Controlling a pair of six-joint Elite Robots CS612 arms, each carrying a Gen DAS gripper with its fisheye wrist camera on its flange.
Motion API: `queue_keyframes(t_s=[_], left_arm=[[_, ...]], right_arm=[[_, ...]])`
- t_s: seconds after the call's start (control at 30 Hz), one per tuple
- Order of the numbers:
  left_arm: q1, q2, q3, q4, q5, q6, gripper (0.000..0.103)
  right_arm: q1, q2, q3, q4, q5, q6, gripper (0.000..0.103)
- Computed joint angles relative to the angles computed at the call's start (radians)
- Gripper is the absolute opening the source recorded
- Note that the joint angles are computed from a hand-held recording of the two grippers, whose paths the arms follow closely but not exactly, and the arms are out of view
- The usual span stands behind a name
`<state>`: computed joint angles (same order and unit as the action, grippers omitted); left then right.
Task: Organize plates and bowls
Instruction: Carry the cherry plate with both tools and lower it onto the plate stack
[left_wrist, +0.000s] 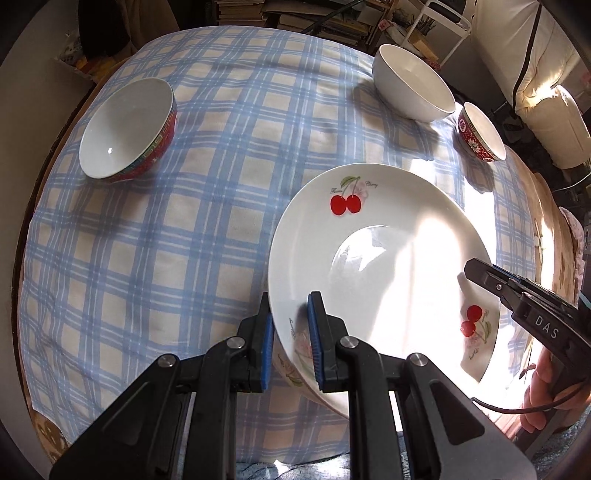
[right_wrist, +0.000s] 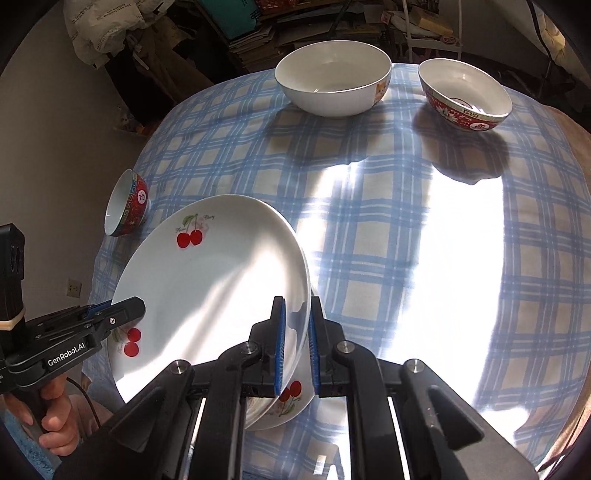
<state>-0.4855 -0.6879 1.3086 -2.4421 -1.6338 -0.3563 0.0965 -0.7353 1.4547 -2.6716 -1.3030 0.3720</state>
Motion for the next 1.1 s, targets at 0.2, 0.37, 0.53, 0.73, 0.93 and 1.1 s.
queue_keyframes(t_s=[0.2, 0.37, 0.53, 0.73, 0.93, 1.1], left_arm=[[0.002, -0.005, 0.05, -0.059, -0.04, -0.04, 0.017], [0.023, 0.012, 0.07, -0.094, -0.148, -0.087, 0.017], [0.003, 0.008, 0.073, -0.095, -0.071, -0.058, 0.017], [0.0, 0.011, 0.07, -0.101, -0.057, -0.05, 0.017], [0.001, 0.012, 0.071, -0.112, -0.064, -0.058, 0.017], [0.002, 0.008, 0.078, -0.119, -0.061, -0.051, 0.017]], right_arm=[[0.007, -0.001, 0.008, 0.003, -0.028, -0.028, 0.013], [0.008, 0.004, 0.008, 0.009, -0.029, -0.041, 0.012], [0.017, 0.01, 0.0, 0.037, -0.073, -0.056, 0.012], [0.016, 0.015, 0.0, 0.051, -0.07, -0.039, 0.013], [0.014, 0.019, 0.0, 0.046, -0.057, -0.019, 0.013], [0.012, 0.02, 0.001, 0.048, -0.05, -0.009, 0.014]])
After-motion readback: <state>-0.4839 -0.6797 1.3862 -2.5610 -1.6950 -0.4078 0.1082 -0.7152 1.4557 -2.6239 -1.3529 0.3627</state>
